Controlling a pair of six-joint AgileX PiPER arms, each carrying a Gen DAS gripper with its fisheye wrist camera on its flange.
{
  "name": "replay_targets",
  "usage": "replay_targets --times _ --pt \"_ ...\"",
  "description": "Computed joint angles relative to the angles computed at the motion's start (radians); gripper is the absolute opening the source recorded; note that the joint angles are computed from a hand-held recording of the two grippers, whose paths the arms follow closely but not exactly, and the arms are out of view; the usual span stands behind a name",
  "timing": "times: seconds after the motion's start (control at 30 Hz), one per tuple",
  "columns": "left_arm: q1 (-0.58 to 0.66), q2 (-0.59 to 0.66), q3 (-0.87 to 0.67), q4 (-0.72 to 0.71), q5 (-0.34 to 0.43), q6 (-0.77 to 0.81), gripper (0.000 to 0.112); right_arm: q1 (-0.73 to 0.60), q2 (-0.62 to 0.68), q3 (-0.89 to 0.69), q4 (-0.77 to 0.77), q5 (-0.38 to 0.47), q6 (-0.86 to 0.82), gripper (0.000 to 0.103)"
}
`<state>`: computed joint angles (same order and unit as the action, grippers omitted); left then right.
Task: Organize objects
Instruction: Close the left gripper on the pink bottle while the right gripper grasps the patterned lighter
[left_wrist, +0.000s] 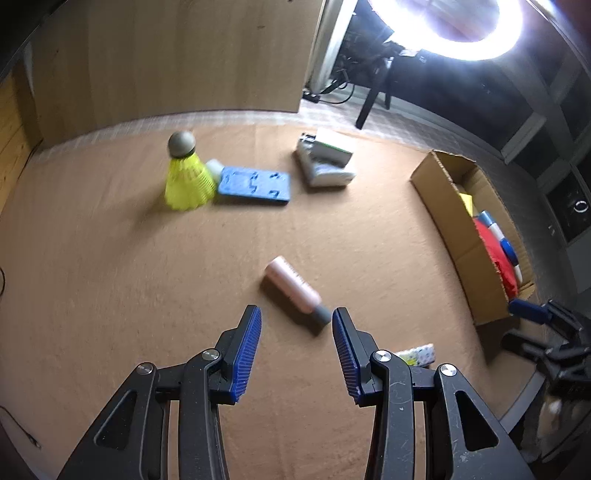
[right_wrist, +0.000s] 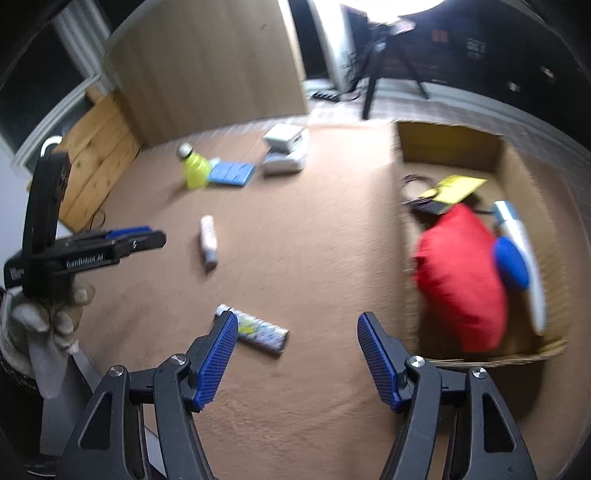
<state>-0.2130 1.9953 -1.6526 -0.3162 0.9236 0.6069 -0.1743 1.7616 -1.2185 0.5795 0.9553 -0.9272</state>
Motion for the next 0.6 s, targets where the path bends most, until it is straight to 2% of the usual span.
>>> replay_targets --times 0.4,0.6 --pt "-0.045 0.156 -0.155 0.044 0.068 -0.105 0.047 0.214 0.007 0.101 -0.146 -0.216 0.010 0.064" --pt "-0.089 0.241 -0.247 0.092 0.094 -0.172 0.047 0.275 0.026 0.113 -0.212 -0.274 0.026 0.064"
